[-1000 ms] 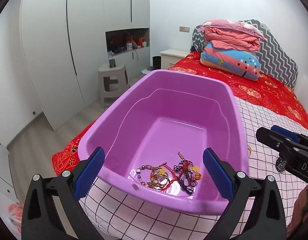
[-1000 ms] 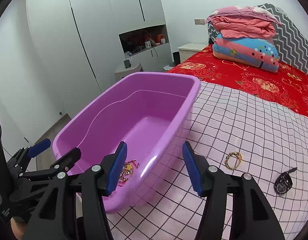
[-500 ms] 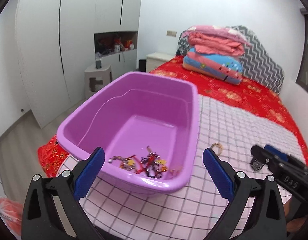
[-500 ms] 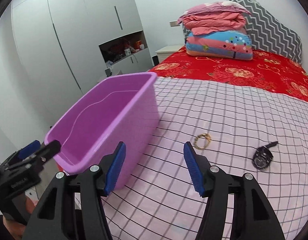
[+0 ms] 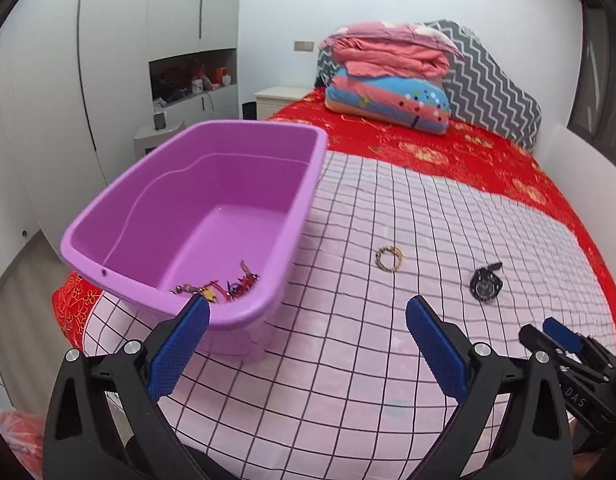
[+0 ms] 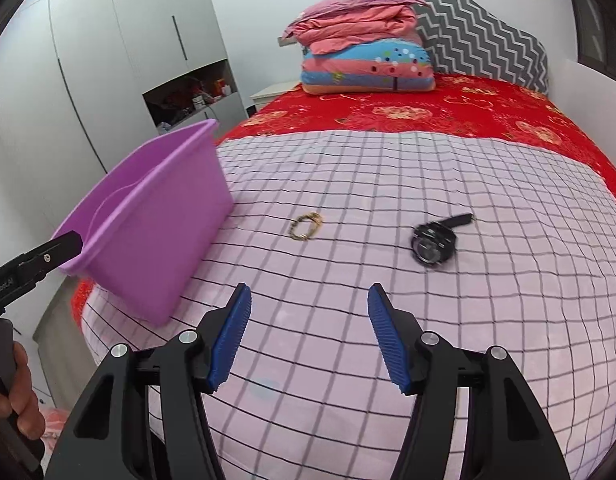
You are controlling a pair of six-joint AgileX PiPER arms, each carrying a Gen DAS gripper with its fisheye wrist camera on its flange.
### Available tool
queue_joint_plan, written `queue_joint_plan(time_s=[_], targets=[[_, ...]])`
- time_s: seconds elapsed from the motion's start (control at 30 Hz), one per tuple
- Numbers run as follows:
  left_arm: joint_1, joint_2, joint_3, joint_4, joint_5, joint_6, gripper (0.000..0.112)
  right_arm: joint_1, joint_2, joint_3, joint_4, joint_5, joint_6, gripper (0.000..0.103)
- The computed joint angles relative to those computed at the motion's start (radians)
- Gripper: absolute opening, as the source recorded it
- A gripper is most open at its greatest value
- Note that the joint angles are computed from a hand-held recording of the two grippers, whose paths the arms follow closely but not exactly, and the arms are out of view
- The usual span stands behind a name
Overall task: Organize jewelry
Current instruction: 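Move both open tools away from the basin over the gold bracelet and watch, then grasp the gold beaded bracelet with the left tool while the right tool grasps the black watch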
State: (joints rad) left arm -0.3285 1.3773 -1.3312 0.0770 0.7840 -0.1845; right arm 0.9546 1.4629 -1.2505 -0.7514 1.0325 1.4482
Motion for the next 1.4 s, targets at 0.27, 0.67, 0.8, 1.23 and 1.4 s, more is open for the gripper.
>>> queue_joint_plan(time_s=[0.27,0.67,0.8,1.23,1.4], targets=[[-0.186,0.058,0.029,0.134,-0.010,-0.122,0.097,0.029,-0.141,0.226,-0.045,0.055,0.147,0.062],[-0.197,0.355,-0.062,0.032,-0.131,-0.128,0.097,-0.231,-0.134,0.432,-0.080,-0.210,0.188,0.066],[-0.197,0.478,-0.146,0.066,-0.164,-0.169,0.097,-0.368,-0.047,0.422,-0.113,-0.354,0.157,0.068],[-0.227,0.943,-0.727,0.199,0.005,-0.180,0.097,-0.624,0.264,0.220,-0.092,-0.575,0.047,0.068],[-0.222,1.034,-0.866,0.181,0.053,-0.169,0.097,-0.646,0.325,0.164,-0.073,-0.562,0.023,0.068]])
